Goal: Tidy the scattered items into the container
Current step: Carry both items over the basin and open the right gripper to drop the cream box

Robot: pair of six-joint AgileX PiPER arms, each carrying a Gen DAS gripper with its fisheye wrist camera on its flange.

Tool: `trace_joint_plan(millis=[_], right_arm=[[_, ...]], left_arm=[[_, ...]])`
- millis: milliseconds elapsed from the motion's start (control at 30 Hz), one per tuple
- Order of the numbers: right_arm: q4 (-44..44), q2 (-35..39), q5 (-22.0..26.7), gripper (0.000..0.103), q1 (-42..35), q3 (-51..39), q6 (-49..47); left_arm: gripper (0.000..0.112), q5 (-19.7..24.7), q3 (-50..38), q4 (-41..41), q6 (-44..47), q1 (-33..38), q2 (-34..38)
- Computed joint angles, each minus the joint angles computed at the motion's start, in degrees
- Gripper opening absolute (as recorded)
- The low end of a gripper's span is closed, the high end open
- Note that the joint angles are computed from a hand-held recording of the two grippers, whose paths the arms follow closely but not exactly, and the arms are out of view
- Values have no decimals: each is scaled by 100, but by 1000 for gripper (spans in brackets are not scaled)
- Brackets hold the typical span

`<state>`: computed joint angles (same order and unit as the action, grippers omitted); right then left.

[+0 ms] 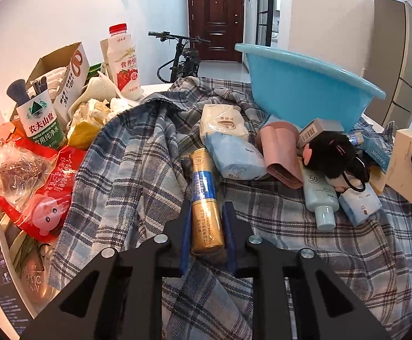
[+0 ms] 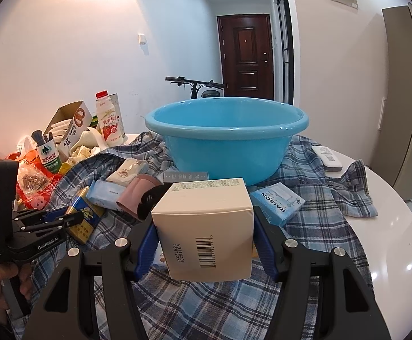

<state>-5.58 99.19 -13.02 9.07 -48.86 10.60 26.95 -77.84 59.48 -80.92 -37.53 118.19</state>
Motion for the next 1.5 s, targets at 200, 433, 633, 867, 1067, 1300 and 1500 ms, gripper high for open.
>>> trace_joint_plan(millis=[200,433,633,867,1067,1300,1500], right_arm=[[76,-21,-37,63,31,39,-79],[56,-40,-58,63,28,61,-26],[-40,-68,-72,63,5,82,58],[192,-285,17,63,2,81,-218],[185,-455,133,63,-42,24,-247],[208,-581,281,63,-181,-133,-329],[-306,-545,496,63,-398,-479,112]], left_arm=[[18,-34,20,4,29,-12,-41],[18,130,217,498,-392,-156,-345],[18,245,244,664,-444,-252,-607],[18,336,-1,608,-203,-411,-763],[19,433,-611,196,400,-553,-553],[19,475,-1464,-260,1101,-655,-221],[19,587,-2486,-849,2004,-633,193]])
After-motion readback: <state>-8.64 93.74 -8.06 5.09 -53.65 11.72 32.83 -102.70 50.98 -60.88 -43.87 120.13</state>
